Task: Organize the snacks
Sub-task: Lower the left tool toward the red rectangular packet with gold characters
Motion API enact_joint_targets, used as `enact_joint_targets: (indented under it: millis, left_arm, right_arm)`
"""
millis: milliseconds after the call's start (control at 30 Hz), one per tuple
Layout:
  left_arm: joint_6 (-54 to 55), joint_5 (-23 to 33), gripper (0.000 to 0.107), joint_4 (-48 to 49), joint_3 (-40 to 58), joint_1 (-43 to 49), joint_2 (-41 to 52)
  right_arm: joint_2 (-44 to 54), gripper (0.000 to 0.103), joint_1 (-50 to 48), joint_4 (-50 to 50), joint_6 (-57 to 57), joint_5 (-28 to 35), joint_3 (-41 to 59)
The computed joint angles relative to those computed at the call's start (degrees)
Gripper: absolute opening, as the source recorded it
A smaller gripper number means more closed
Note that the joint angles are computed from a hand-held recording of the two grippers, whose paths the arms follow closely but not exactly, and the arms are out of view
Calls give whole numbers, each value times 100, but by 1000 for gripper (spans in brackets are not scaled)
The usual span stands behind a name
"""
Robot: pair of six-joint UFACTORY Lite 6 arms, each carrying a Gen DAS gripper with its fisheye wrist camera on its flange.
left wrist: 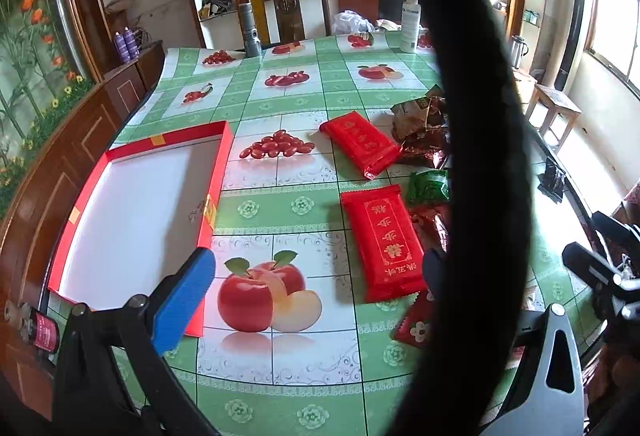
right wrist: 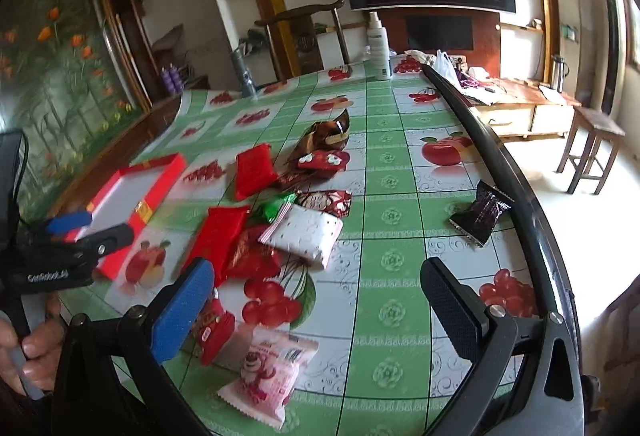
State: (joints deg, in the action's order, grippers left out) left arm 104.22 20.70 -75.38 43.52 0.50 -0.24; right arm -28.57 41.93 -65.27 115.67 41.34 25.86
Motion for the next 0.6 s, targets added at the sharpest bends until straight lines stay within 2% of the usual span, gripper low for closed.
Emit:
enact_joint_targets:
  millis: [233,400,600]
  left_arm:
    - [401,-327,103,-506,-65,-120,-75]
    - [259,-268,103,-337,35,-31,23]
    - [521,-369,103,-593,21,20,-32]
  right_arm:
    - [284,103,36,161,-35,-127,92]
    - [492,103,19,345,-193,-38,287]
    - [717,103,165,625,-555,356,689]
